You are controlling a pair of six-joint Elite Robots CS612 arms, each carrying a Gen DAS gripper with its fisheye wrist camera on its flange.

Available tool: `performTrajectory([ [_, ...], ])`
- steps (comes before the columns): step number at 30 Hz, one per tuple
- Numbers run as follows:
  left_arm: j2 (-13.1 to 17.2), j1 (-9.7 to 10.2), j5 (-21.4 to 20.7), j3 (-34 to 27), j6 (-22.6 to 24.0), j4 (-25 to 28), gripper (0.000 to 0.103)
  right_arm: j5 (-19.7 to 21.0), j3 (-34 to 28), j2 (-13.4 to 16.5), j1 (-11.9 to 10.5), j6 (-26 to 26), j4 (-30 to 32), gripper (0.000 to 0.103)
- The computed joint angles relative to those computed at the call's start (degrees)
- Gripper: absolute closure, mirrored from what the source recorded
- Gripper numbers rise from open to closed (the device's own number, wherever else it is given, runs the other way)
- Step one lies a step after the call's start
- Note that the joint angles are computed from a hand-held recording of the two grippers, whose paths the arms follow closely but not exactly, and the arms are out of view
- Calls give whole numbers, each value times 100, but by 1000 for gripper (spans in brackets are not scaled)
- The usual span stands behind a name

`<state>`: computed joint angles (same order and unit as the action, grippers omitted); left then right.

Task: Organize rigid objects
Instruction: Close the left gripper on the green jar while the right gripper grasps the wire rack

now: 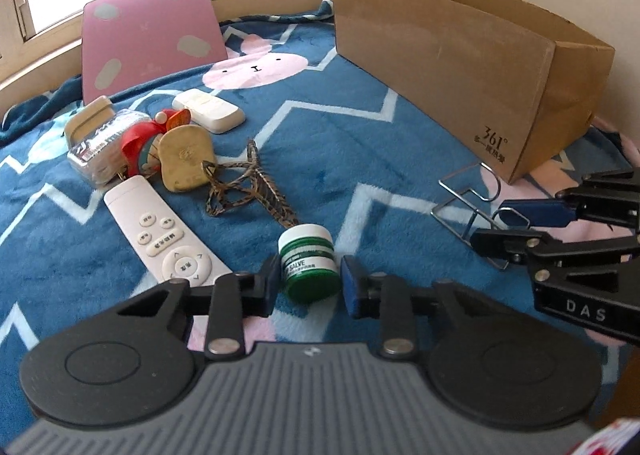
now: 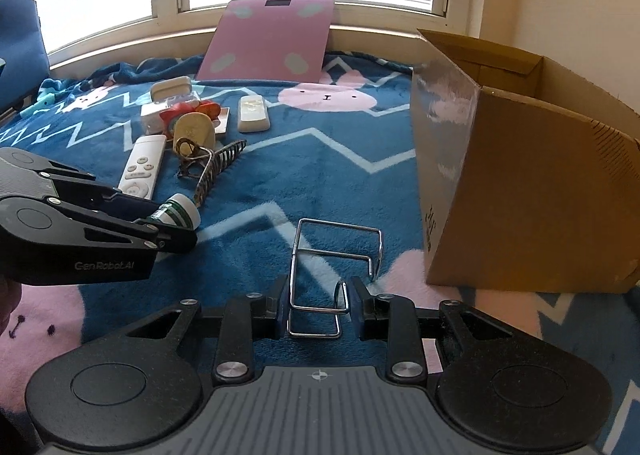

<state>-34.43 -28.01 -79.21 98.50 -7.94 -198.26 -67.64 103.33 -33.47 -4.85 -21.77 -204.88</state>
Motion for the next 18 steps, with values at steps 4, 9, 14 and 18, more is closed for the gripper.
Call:
performTrajectory([
  [4, -74, 13, -75, 91, -69, -14, 76, -11, 30, -46, -3, 104, -19, 76],
  [9, -199, 33, -171, 230, -150, -59, 76, 47, 134, -159, -8, 122, -107, 77],
  [14, -315, 38, -156, 329, -187, -141, 76, -40, 260, -261, 21, 139, -302, 103],
  [18, -380, 42, -148, 405, -205, -230, 76, -102, 289, -315, 27, 268, -185, 103],
])
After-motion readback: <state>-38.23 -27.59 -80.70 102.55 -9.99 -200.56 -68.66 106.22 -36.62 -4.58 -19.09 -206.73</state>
